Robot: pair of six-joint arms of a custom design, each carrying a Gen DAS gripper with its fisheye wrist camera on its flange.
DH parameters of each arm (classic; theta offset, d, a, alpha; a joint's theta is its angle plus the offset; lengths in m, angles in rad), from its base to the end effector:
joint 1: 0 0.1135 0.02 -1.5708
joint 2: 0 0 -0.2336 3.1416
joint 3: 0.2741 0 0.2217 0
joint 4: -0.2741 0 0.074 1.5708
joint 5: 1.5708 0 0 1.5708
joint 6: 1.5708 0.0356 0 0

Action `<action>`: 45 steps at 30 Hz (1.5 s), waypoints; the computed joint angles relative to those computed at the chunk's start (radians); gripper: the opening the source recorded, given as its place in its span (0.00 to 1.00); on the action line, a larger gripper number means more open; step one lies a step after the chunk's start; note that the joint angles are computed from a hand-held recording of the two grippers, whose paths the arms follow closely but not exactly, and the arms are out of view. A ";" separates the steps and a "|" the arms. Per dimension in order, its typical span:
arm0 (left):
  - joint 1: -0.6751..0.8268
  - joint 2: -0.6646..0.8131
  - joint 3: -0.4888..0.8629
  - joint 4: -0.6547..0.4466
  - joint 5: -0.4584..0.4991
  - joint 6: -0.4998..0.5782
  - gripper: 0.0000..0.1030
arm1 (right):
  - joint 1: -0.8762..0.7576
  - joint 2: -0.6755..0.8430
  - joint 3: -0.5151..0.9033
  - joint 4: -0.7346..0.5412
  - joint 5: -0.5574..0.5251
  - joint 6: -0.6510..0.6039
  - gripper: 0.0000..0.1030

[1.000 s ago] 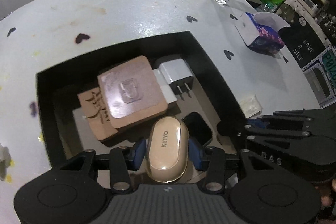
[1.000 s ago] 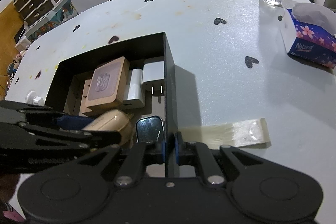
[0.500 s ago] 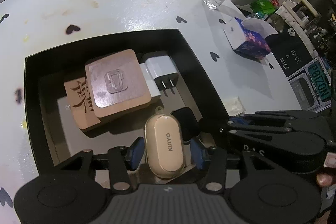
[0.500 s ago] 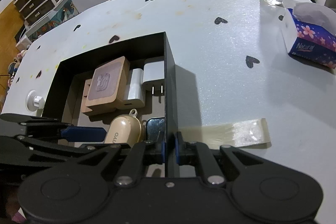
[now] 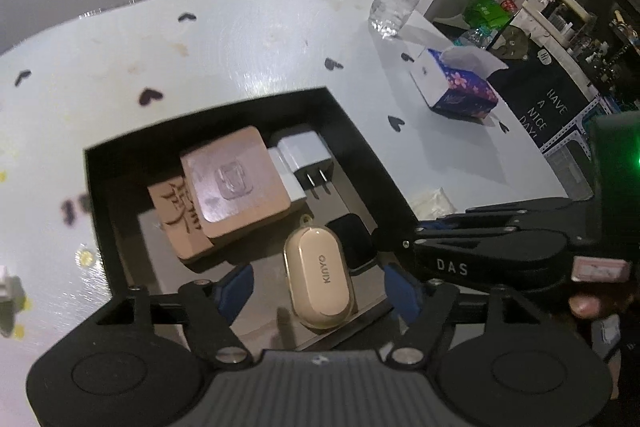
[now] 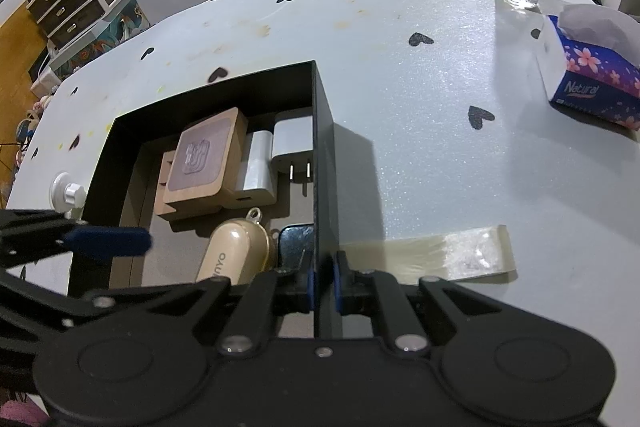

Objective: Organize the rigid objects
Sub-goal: 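Carry the beige earbud case into the black box and lower it, then move the left tool to the white knob-shaped cap and grasp it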

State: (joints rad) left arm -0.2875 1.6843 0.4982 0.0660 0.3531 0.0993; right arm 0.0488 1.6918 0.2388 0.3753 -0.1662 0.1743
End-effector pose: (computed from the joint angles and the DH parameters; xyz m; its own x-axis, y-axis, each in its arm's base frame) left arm 0.2161 -0.0767 0.0736 -0.8182 0.3390 -0.4643 0.4941 0.8275 -0.2666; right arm 0.1840 0.0149 0.0444 -0.8884 0.1279 -0.4409 0.0282 0.9738 0.2256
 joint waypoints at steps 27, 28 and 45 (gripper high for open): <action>0.269 -0.371 -0.225 -0.015 0.013 0.115 1.00 | 0.000 0.001 0.000 0.001 0.001 -0.001 0.09; 0.294 -0.363 -0.226 -0.005 0.020 0.115 1.00 | 0.001 0.002 0.000 0.001 0.002 -0.001 0.09; 0.603 0.125 -0.077 0.388 -0.090 0.165 0.71 | 0.001 0.006 -0.002 0.008 0.000 0.000 0.09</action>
